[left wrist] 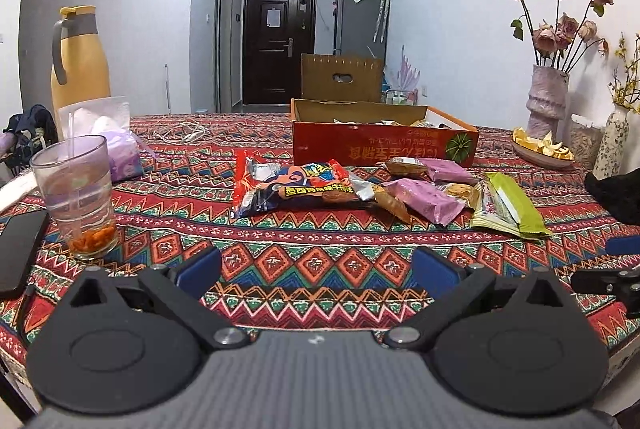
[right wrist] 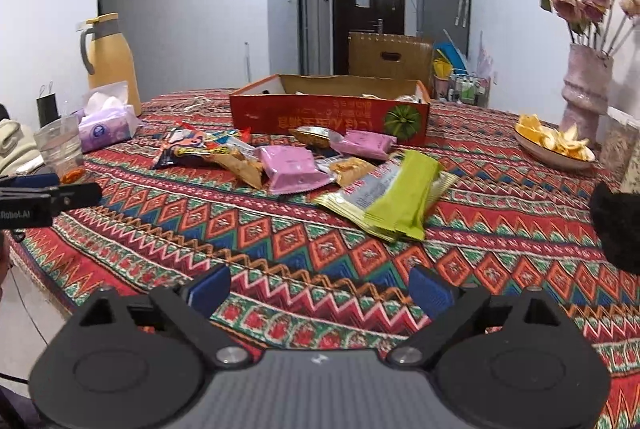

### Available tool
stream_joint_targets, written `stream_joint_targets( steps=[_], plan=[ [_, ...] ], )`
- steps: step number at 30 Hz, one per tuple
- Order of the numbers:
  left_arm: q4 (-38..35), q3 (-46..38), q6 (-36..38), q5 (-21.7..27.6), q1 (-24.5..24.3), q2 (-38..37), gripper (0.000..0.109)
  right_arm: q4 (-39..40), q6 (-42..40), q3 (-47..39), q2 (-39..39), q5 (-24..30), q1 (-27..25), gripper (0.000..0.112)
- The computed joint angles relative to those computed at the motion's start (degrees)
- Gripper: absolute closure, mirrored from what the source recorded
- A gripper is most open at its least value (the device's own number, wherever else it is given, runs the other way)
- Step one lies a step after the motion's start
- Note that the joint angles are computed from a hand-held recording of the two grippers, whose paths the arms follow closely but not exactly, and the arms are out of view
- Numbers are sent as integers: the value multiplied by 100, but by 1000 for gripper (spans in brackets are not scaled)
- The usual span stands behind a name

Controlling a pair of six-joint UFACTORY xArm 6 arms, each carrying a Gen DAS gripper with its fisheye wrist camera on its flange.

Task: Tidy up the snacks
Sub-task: 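Withdraw both tools from the box back over the snack pile, then grasp the white pumpkin-seed oat packet with the left tool while the right tool grasps the green bar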

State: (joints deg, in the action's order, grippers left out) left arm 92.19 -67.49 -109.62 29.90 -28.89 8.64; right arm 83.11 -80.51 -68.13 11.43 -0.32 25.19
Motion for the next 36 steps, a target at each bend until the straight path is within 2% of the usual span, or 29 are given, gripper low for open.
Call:
stream_joint_targets(
  steps=[9,14,16,18,20,24,28,29,30,34,36],
  plan=[
    [-292,-726,559,-458,166,627,6,-1737,1996,-254,458,-20,-286,17],
    [-923,-1505,1291,-803,281,1263,6,-2510,2899,-752,910,184,-516,23],
    [-1253,-1918,1598,-801,299,1595,6,-2852,3261,-992,1108,266,-604,24],
    [-1601,-2383,1955,-786,323,1963,12,-2948,3374,-1304,1330,370,-677,28],
    [-2059,-2878,2501,-736,334,2348,27,-3375,3807,-1672,1613,478,-770,35],
    [-2926,-3791,3492,-703,370,3057,32,-4282,4692,-2404,2179,564,-896,37],
    [-4033,-4626,4522,-486,387,3687,50,-5165,5552,-3250,2794,826,-1034,50],
    [-4226,-4755,4670,-468,401,3786,59,-5253,5673,-3438,2922,910,-1061,52],
    [-4326,-4829,4756,-474,416,3849,63,-5340,5791,-3614,3041,999,-1085,53],
    [-4456,-4958,4687,-602,495,3962,66,-5552,6098,-4146,3423,1235,-1138,57],
    [-4379,-4971,4624,-644,522,3975,71,-5308,5969,-4325,3538,1306,-1138,59]
  ],
)
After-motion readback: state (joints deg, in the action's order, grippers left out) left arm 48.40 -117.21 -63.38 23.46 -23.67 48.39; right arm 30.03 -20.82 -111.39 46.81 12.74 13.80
